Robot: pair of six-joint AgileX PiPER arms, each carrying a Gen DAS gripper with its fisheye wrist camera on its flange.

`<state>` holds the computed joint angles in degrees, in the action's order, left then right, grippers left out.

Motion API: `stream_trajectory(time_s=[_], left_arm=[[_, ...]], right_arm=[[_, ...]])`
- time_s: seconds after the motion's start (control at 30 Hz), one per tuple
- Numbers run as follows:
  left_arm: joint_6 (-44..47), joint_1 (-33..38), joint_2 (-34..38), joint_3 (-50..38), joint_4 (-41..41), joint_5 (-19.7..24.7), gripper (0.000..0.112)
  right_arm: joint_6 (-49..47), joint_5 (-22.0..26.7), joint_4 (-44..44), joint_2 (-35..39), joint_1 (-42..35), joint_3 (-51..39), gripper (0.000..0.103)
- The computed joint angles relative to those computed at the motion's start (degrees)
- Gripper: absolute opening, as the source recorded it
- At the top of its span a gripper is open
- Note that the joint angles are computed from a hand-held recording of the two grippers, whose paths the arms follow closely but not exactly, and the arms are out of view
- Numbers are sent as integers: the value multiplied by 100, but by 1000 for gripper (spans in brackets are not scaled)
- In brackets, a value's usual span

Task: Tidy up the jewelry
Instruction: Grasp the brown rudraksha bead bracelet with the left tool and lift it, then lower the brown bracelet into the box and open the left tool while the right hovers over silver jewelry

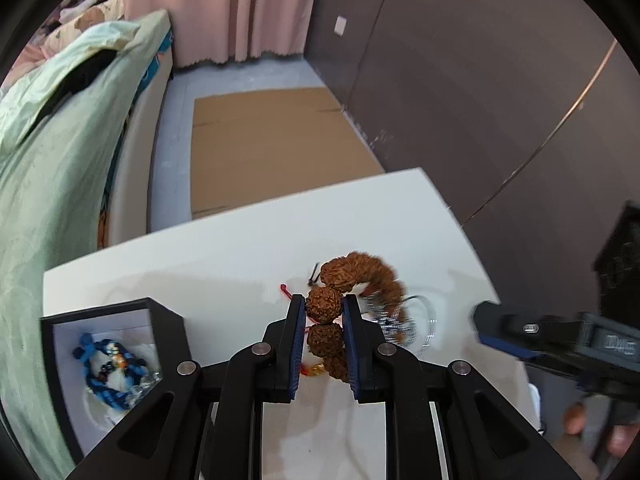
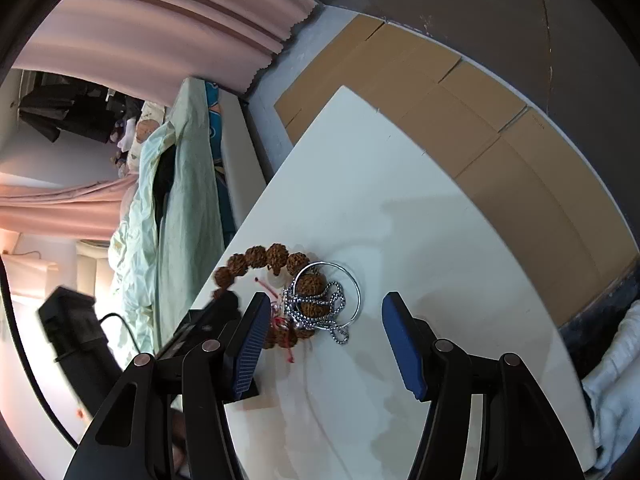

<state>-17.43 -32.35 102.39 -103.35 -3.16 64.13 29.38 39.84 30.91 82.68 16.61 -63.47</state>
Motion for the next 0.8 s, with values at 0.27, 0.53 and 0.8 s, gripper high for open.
stream_trajectory(time_s=[0.27,0.53,0.8], left_arm=[[132,53,-439,-124,-43,159,19],[339,392,-1014,194,-312,18,19],[737,770,-1545,645,-841,-279,19]], right_arm=[[0,-102,85,-96,24,110,60],[-12,-22,-48,-52,104,9,60],[207,107,-595,226,444,-394,52]])
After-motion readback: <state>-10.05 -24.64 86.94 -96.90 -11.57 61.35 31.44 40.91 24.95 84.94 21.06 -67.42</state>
